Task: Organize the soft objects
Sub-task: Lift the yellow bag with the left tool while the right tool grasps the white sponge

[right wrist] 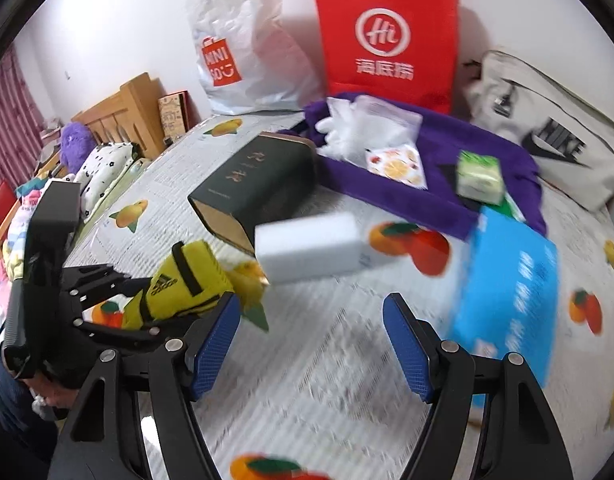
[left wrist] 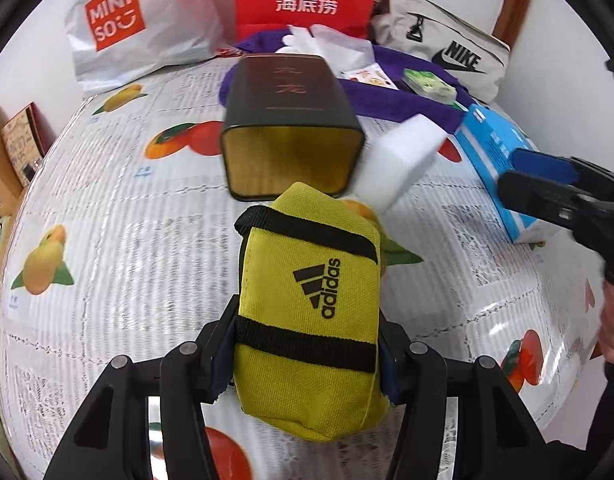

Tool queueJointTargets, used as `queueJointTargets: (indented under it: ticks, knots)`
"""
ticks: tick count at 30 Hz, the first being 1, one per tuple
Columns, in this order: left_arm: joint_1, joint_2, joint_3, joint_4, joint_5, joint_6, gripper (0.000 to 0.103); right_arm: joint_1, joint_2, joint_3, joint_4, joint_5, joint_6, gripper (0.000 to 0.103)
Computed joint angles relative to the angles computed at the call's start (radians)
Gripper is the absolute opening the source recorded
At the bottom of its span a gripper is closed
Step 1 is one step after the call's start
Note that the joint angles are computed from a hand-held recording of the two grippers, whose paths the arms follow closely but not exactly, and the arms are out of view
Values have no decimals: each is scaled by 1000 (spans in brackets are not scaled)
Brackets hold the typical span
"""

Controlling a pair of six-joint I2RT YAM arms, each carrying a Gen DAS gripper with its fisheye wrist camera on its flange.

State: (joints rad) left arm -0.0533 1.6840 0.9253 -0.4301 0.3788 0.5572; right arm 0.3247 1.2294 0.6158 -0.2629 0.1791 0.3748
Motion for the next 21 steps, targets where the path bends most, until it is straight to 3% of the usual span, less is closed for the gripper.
queueJointTargets:
  ticks: [8,19,21]
  knots:
    - [22,48,47,-7,14,4,56,-83,214,61,142,-104,-29,73]
    - [24,94,93,-29,48,21,60,-70,298,122,161,-33,-115,79]
    - [20,93,89,-23,46,23,60,-70,304,126,163,-25,-129,85]
